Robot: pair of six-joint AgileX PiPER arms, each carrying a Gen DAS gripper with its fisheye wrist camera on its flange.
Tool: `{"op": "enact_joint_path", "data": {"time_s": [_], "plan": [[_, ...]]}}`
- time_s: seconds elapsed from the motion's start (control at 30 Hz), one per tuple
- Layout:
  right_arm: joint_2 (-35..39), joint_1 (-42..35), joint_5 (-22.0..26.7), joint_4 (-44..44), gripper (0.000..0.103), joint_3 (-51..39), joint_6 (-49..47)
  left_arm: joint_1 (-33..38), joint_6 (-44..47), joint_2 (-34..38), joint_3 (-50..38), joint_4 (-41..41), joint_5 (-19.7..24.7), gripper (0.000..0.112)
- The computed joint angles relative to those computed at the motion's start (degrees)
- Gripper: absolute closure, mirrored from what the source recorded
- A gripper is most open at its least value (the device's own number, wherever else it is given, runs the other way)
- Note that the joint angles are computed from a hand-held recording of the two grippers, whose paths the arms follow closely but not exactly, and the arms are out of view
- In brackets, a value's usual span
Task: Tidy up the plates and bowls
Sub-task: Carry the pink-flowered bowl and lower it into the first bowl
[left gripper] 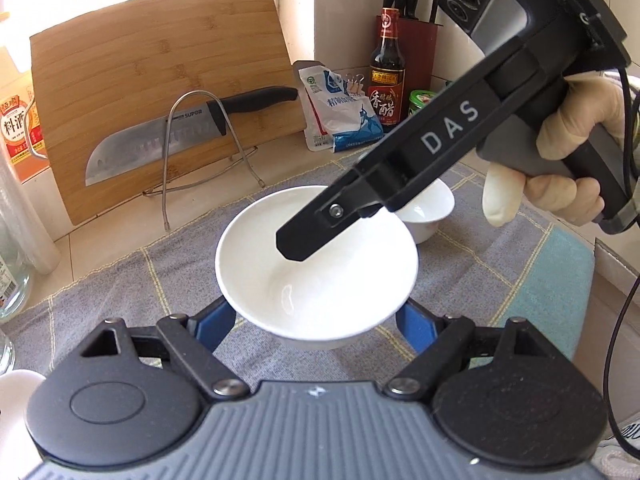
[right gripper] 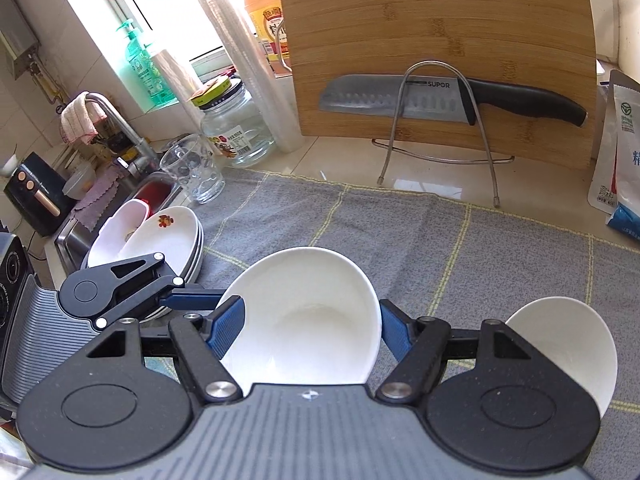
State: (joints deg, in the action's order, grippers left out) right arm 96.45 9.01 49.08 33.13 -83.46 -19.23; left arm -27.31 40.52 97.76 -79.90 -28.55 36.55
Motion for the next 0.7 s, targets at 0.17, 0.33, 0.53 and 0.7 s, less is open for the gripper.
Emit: {"op": "enact_joint_path", "data": {"time_s": [0.17, 0.33, 0.53, 0.7], "plan": [[-3.0, 2.1, -0.3, -0.2, 0.026, 3.0, 0.5, -0.5, -2.2, -5.5, 5.7, 1.0, -0.9, 0.026], [-5.8, 4.8, -0.7, -1.0, 0.026, 5.7, 1.5, -1.5, -5.9, -10.7, 11.1, 2.6, -2.0, 0.026], [-8.4, 7.3, -0.8, -0.9, 0.026, 8.2, 1.4, -2.9, -11.6, -15.9, 16.2, 5.8, -2.7, 0.026], [-9.5, 9.0, -0.9, -0.9, 0.026, 9.2, 1.8, -3.2, -15.1, -18.8, 18.5, 7.9, -2.4, 0.026]]}}
